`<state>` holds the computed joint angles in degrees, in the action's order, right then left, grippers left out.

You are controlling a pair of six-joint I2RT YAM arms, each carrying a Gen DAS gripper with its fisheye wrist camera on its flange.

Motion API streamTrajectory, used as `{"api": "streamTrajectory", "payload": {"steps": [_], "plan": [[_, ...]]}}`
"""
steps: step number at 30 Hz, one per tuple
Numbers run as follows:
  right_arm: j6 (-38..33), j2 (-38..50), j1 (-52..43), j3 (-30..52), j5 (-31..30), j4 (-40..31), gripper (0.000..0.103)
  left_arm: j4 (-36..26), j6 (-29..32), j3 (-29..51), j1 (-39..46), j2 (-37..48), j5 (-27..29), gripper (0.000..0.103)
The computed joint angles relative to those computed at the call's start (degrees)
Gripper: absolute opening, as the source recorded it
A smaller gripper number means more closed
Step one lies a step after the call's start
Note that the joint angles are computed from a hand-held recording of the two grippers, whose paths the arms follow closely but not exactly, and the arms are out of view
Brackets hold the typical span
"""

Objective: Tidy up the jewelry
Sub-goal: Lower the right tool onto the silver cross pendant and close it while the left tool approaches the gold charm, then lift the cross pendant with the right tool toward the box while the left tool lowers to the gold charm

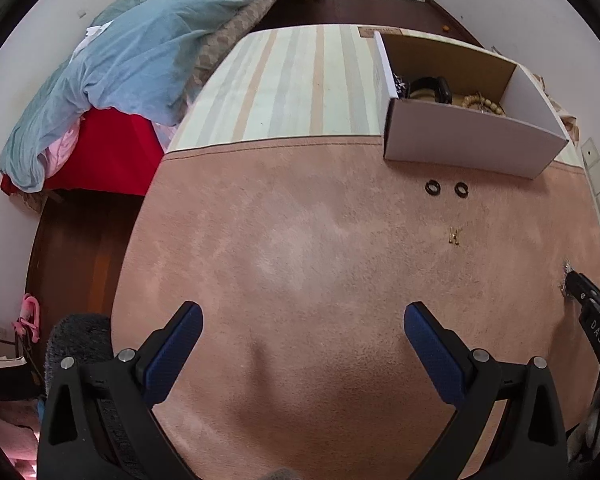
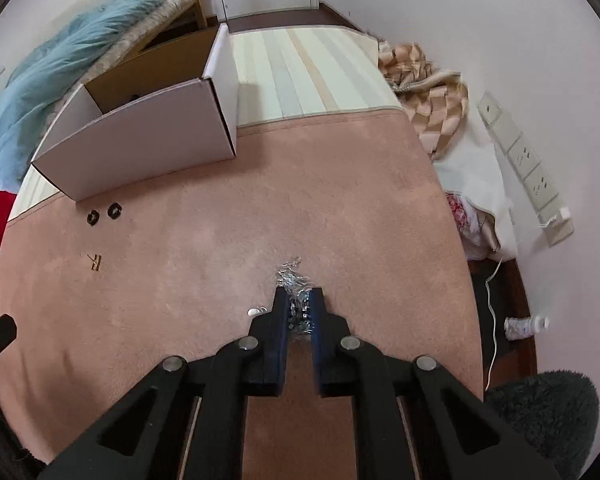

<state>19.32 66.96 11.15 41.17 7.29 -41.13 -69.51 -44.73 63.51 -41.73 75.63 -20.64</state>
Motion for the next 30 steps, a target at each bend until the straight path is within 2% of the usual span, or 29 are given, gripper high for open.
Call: {"api": "streamTrajectory", "payload": {"steps": [6, 9, 11, 13, 17, 22, 23, 25, 26, 27, 28, 30], "plan": [[0.3, -4.7, -6.7, 1.3, -9.6, -2.6, 0.01, 3.8, 3.1, 1.4, -0.3, 2.6, 0.7, 0.102], [0.3, -6.9, -9.9, 3.1, -12.5, -4.8, 0.009, 8.8, 6.3, 1.4, 2.1, 3.3, 5.7, 0.1], [0.1, -7.5, -10.5, 4.4, -12.8, -5.9, 0.009, 11.9, 7.9, 1.3, 3.9, 4.4, 10.0, 0.087], [-0.3, -7.6, -10.9, 5.9, -12.8, -6.7, 0.01, 14.0, 8.9, 1.7, 4.5, 6.5, 12.2, 0.067], [-1.6, -6.8, -12.4, 6.9, -12.8, -6.4, 0.01, 16.3, 10.8, 3.0, 4.0, 10.1, 13.0, 0.056], [-3.5, -5.4, -14.3, 6.6, -13.1, -5.3, 0.01, 17.4, 12.1, 4.7, 1.8, 13.5, 11.3, 0.056], [-3.9, -5.3, -14.5, 6.3, -13.0, -5.0, 0.01, 17.7, 12.4, 4.8, 1.5, 13.7, 11.1, 0.052], [-4.1, -5.2, -14.3, 5.8, -12.6, -4.6, 0.01, 18.1, 12.9, 4.6, 1.0, 14.0, 11.2, 0.033], [-4.1, -5.1, -14.2, 5.7, -12.6, -4.6, 0.01, 18.3, 13.1, 4.7, 0.8, 14.2, 11.3, 0.03], [-4.0, -5.1, -14.2, 5.5, -12.5, -4.5, 0.01, 18.8, 13.3, 4.6, 0.5, 14.3, 10.9, 0.023], [-3.9, -5.0, -14.1, 5.5, -12.4, -4.4, 0.01, 19.4, 13.8, 4.3, 0.4, 14.1, 11.4, 0.011], [-3.9, -5.2, -14.0, 5.5, -12.3, -4.4, 0.01, 19.6, 14.0, 4.2, 0.2, 13.9, 11.7, 0.009]]}}
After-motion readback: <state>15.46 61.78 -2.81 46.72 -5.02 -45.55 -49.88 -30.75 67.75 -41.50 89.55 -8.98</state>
